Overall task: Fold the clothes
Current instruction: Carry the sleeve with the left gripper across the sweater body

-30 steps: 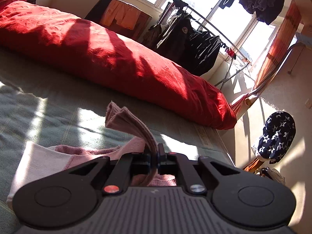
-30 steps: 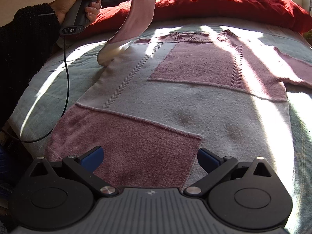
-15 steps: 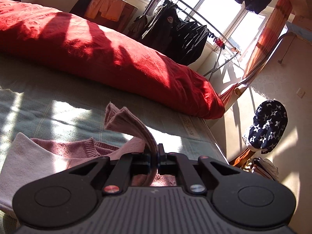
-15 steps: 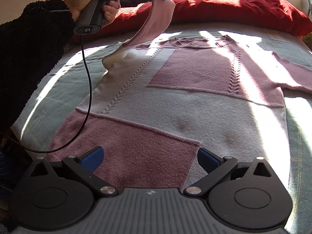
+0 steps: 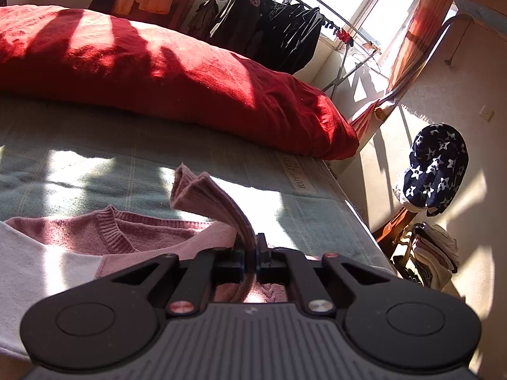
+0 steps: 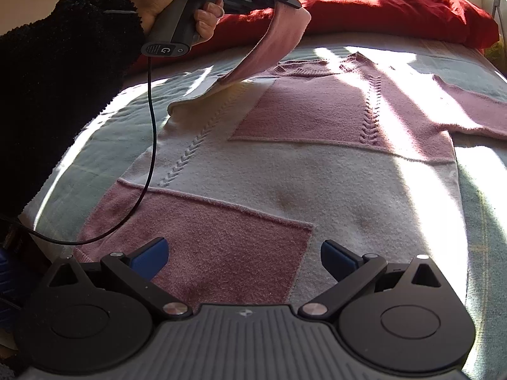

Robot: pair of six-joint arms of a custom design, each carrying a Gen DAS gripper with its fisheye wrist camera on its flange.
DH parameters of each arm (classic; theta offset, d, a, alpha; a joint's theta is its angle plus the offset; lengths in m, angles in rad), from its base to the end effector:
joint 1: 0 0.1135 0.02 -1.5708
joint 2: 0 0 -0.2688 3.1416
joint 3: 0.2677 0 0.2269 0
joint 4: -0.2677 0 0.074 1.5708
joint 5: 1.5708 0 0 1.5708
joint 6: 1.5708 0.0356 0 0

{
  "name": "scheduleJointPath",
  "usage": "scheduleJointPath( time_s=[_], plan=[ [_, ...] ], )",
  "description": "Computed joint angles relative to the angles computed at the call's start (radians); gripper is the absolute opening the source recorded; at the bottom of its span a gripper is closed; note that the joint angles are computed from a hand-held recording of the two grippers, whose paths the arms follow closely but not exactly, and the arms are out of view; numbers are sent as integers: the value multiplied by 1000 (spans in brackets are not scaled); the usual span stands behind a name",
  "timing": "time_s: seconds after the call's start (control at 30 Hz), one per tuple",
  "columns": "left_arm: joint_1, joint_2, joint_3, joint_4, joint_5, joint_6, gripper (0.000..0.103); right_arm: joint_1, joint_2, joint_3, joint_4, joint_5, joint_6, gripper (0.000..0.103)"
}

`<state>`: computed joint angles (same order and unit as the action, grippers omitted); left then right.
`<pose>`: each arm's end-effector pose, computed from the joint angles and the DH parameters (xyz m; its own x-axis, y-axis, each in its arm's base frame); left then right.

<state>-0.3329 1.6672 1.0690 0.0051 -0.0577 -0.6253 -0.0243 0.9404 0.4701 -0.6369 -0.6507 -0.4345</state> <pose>0.3327 -0.1129 0.2462 -0.5928 -0.4133 -0.6912 -0.0813 0.8846 -0.4592 0.1301 0.0184 0.1935 -0.7053 -0.3179 -0.6337 -0.6045 0.7366 0.3032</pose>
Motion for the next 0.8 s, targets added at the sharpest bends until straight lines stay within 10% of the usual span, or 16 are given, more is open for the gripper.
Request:
scheduleJointPath(
  time_s=[0.8],
  plan=[
    [-81, 120, 161, -81, 41, 114, 24, 5, -44, 2, -17, 31, 36, 103]
  ],
)
